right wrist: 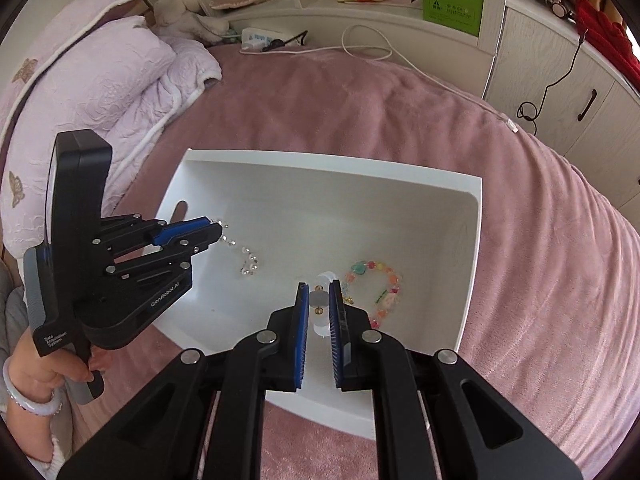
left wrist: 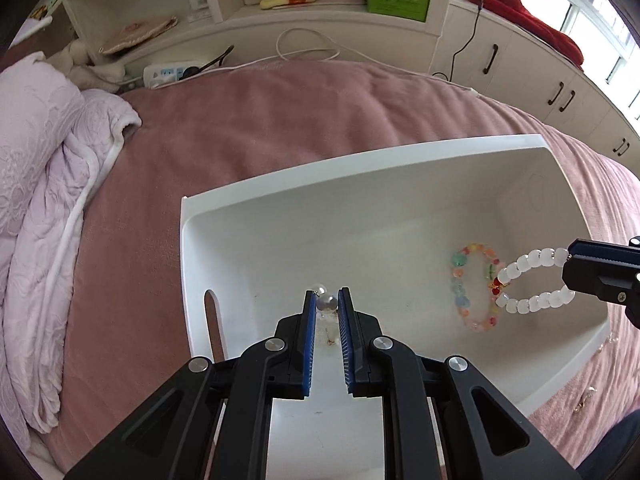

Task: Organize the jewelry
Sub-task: 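Carry both items into the white box and open both tools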

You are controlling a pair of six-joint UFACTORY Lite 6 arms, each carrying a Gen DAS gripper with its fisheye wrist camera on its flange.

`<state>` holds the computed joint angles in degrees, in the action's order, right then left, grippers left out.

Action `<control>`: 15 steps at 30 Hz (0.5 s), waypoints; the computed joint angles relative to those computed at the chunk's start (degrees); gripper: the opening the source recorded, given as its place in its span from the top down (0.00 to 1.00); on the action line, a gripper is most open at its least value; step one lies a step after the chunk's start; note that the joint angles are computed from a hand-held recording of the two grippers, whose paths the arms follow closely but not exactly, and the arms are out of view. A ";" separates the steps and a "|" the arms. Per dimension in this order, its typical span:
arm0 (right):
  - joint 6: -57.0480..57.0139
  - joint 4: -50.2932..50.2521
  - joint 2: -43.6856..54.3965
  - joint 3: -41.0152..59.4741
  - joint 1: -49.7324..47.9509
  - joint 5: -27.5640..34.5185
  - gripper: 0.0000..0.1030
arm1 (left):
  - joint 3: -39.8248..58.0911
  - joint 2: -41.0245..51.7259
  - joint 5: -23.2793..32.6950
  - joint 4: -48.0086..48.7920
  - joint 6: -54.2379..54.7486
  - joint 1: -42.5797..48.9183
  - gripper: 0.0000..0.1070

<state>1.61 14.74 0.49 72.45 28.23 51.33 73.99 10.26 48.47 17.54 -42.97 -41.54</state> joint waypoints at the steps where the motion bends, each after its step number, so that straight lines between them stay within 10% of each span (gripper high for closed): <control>1: 0.25 -0.31 0.58 0.05 -0.01 -0.27 0.90 | -0.16 0.20 -0.15 0.15 -0.30 0.19 0.85; 11: 1.69 -2.03 1.84 -1.25 0.37 -3.04 0.87 | 1.20 3.08 0.05 0.94 -2.03 -0.16 0.84; 15: 0.97 -1.77 0.95 -1.42 -0.56 -2.63 0.86 | 2.56 4.31 1.79 3.03 -4.35 -1.81 0.58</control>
<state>2.58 12.97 1.44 71.03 27.67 48.70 76.55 14.57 50.26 20.57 -47.32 -43.34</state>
